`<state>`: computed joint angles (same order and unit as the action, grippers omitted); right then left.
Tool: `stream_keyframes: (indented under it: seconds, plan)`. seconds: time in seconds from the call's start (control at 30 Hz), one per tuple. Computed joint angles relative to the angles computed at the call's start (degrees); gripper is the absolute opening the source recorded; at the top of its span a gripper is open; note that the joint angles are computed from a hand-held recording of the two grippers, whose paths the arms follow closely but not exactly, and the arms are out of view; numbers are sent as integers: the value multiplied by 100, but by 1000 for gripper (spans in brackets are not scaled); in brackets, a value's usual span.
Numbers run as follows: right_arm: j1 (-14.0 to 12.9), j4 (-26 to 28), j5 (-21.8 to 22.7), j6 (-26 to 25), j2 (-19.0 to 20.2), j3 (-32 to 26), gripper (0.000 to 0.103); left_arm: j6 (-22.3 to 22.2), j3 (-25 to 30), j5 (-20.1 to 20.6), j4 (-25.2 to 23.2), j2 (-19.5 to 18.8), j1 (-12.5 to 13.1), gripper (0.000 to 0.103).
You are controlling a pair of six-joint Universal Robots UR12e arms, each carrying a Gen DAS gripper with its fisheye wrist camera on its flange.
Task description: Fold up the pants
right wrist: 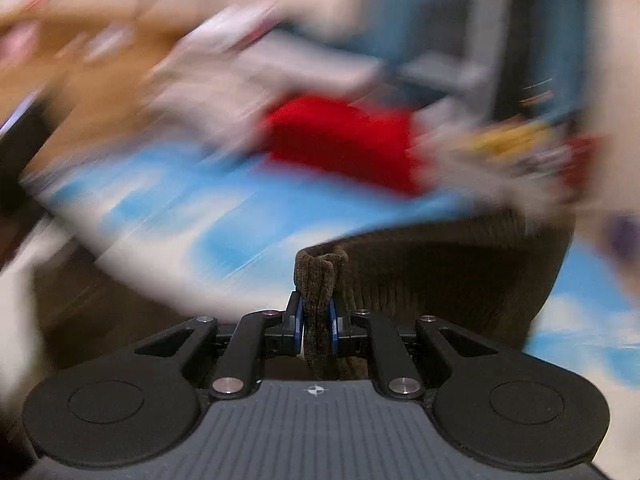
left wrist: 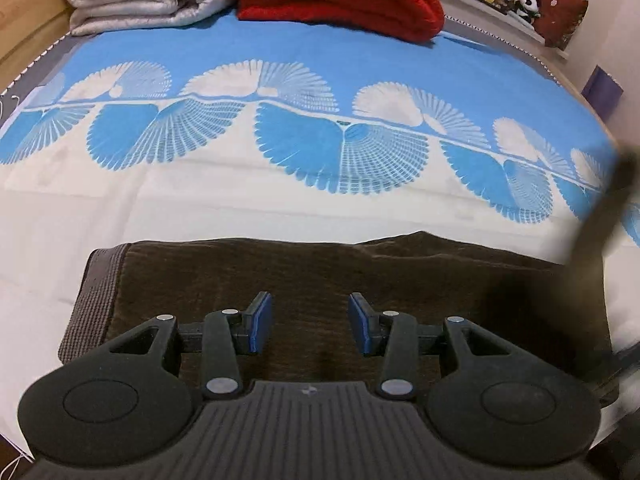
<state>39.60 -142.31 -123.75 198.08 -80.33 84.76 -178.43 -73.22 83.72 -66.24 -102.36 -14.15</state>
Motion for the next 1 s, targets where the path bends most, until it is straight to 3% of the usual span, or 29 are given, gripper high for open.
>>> stream_keyframes:
  seconds: [0.07,0.13,0.2,0.33,0.43,0.5,0.6,0.63,0.77,0.83,0.9,1.0]
  plan:
    - [-114,992,1160,40,149,-173,13,72,-18,-47,-96,52,116,47]
    - [-220,1803,1864,166,272,-309,13,119,-47,-99,-121,97,176,47]
    - [-212,1933,1837,242,323,-378,13,181,-77,-124,-145,122,198,47]
    - [-114,1829,1316,233,373,-594,13,339,-128,-176,-177,130,201,47]
    - [81,1368,902,-337,288,-458,13,340,-118,-292,-260,117,203,47]
    - [132,1412,1131,-717,266,-368,14,324,-79,-395,-347,88,193,51]
    - [-3,2287,2062,-857,187,-351,18,307,-11,-560,-446,35,149,53]
    - [-16,2282,2117,-813,138,-291,18,279,18,-644,-484,13,134,53]
    - [-177,1377,2206,-243,-253,127,49,147,125,-932,-622,-96,56,53]
    - [-241,1134,2039,340,-414,290,51,112,199,-1020,-796,-173,-5,53]
    - [-315,1256,1712,1030,-604,448,51,89,273,-1152,-1049,-256,-65,53]
    - [-386,1889,1208,1877,-834,600,51,207,376,-1427,-1560,-373,-158,53]
